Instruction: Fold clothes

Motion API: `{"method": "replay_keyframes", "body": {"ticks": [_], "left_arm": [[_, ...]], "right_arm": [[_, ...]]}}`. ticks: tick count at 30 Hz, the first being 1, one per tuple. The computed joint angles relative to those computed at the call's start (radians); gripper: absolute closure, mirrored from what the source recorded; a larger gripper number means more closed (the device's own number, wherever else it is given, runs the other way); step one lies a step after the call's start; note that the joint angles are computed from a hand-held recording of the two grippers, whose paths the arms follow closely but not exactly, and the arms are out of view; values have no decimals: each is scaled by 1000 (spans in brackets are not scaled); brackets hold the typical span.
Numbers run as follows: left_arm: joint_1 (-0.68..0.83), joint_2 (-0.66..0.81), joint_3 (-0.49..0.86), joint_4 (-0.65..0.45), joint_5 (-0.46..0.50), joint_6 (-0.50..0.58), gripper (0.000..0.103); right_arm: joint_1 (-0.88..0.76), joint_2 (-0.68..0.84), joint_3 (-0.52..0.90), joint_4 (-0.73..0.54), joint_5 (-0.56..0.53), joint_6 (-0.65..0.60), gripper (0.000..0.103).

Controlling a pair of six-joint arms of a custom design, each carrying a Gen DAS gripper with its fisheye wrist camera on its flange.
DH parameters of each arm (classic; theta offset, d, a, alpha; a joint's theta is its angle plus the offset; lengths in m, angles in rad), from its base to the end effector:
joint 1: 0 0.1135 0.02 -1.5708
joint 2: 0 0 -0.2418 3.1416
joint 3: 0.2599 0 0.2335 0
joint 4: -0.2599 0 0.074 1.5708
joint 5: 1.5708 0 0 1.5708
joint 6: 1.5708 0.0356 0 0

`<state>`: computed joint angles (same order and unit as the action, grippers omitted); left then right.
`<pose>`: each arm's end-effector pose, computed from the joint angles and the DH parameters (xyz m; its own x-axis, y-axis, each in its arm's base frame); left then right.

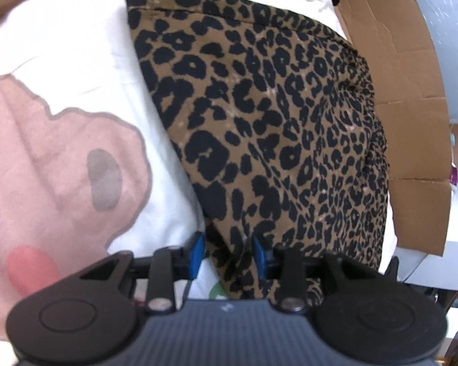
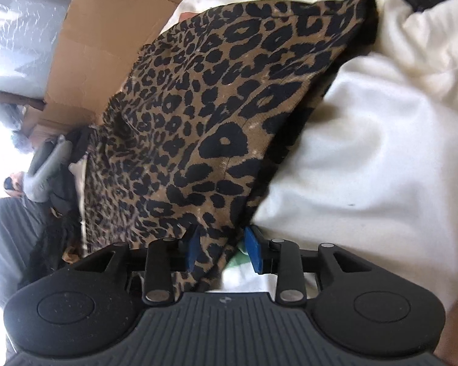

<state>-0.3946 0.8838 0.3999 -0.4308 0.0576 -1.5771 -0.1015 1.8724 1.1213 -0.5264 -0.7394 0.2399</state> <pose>0.1480 -0.0638 0.1618 -0.4116 -0.9100 0.0495 -0.7341 0.2989 -0.6097 0.3275 -0.0092 0.1382 -0.9534 0.2736 -0.1276 0.1108 0.7101 0.6953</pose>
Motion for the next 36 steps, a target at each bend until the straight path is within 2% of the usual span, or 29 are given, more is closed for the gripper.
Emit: {"method": "replay_keyframes", "body": {"ticks": [4, 8, 10, 12, 14, 16, 18, 20, 30, 36], "left_arm": [[3, 15, -13, 32, -11, -20, 66], [-16, 75, 26, 33, -43, 5, 65], [-21, 77, 35, 17, -50, 18, 69], [-17, 85, 48, -15, -43, 22, 83], [0, 78, 50, -28, -23, 47, 85], [21, 81, 55, -33, 0, 92, 88], [46, 78, 69, -52, 25, 128, 95], [66, 68, 86, -82, 45, 158, 97], [147, 18, 186, -278, 125, 309, 102], [165, 22, 191, -298, 147, 347, 102]], "right_arm": [[-9, -12, -18, 5, 16, 26, 62], [21, -4, -27, 61, 32, 60, 62], [29, 3, -36, 98, 24, 71, 63], [25, 20, -28, 102, 22, 77, 76], [9, 38, -21, 94, 0, 76, 96], [-2, 36, -24, 92, -19, 71, 99], [5, 14, -36, 94, -11, 58, 100], [3, -3, -37, 81, -16, 50, 101], [-17, -90, -41, -42, -38, 7, 102], [-21, -128, -71, -65, -32, 2, 103]]}}
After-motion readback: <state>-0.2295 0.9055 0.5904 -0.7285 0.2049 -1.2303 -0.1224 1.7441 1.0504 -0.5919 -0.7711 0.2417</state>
